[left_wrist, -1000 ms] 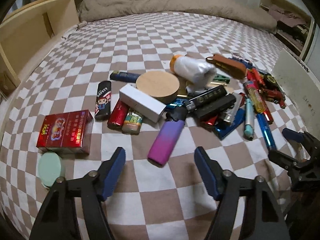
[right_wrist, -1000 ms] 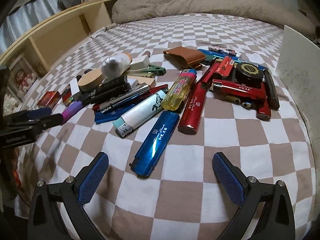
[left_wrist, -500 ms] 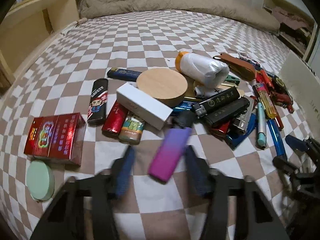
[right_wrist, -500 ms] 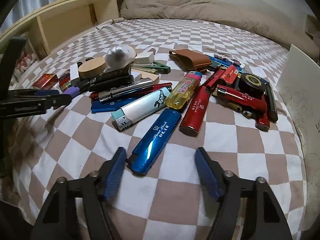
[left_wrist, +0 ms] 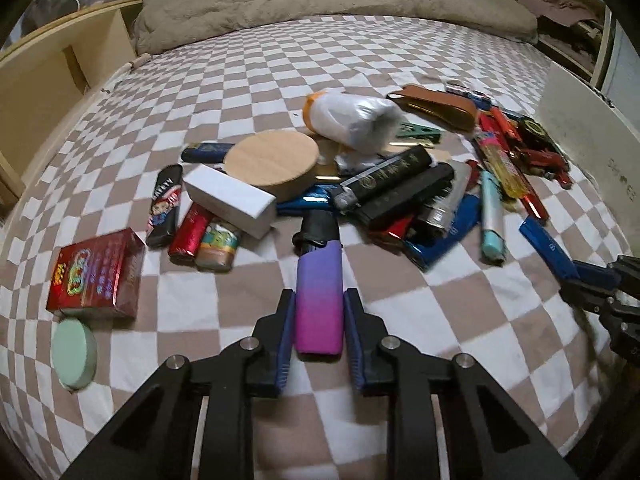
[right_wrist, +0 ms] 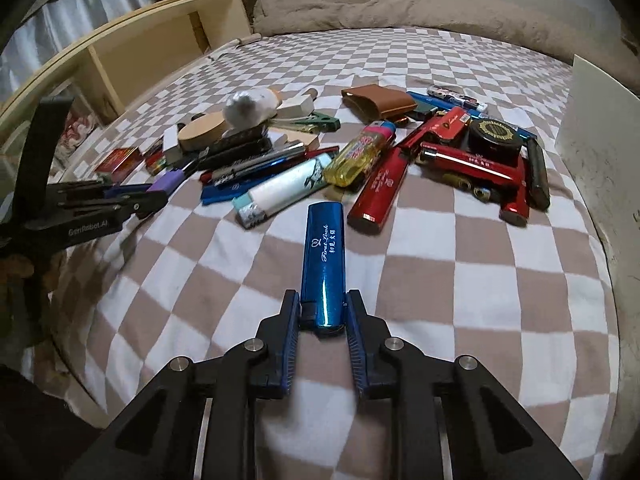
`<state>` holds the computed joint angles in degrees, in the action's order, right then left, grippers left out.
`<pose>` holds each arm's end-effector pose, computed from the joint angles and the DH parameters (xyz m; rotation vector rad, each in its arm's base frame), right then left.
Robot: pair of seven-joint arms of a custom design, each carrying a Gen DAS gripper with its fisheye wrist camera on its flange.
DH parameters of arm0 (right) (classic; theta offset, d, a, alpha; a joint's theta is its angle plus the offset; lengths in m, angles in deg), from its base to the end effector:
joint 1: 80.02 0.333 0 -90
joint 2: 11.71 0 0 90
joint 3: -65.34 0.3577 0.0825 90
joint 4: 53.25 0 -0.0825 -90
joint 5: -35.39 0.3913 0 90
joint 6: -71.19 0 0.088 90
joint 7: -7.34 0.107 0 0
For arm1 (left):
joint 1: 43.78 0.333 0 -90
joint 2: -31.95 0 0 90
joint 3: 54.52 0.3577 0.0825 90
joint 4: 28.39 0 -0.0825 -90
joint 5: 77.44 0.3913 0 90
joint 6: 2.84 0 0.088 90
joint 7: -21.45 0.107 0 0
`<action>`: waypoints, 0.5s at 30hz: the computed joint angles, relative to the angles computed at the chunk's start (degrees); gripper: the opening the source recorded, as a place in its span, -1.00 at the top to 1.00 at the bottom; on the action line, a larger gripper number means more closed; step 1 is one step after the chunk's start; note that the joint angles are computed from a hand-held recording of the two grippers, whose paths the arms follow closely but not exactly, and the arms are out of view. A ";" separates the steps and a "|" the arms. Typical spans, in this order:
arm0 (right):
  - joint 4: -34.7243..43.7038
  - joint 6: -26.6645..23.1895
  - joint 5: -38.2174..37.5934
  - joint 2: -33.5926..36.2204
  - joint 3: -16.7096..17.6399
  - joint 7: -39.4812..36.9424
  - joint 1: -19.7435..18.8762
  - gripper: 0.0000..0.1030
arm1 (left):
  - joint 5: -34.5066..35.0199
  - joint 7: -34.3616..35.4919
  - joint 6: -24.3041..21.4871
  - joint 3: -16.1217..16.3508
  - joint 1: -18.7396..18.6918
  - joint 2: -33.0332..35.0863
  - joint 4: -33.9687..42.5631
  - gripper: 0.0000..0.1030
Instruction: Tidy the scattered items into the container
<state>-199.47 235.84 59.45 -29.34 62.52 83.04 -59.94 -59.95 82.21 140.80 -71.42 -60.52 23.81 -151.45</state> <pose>0.4453 0.1130 0.4802 -1.9238 1.6085 -0.3154 0.4529 -0.3131 0.5533 -1.6185 2.1624 -0.5652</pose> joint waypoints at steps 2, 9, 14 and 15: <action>-0.70 -0.92 0.97 -1.22 -0.86 -1.30 0.71 0.53 | -0.59 0.35 -0.08 -0.13 -0.34 -0.71 -0.61 0.54; -2.33 -6.32 6.18 -5.26 -3.80 -6.88 2.20 0.53 | -6.99 5.26 -2.41 -0.49 -2.99 -2.84 -1.32 0.54; -3.32 -10.55 4.41 -8.04 -2.65 -8.25 0.06 0.53 | -8.85 10.35 -3.43 -1.72 -5.26 -2.91 -1.13 0.54; -3.45 -11.22 4.09 -8.43 -2.61 -8.64 -0.17 0.53 | -9.54 11.24 -3.65 -1.85 -5.73 -2.78 -0.94 0.54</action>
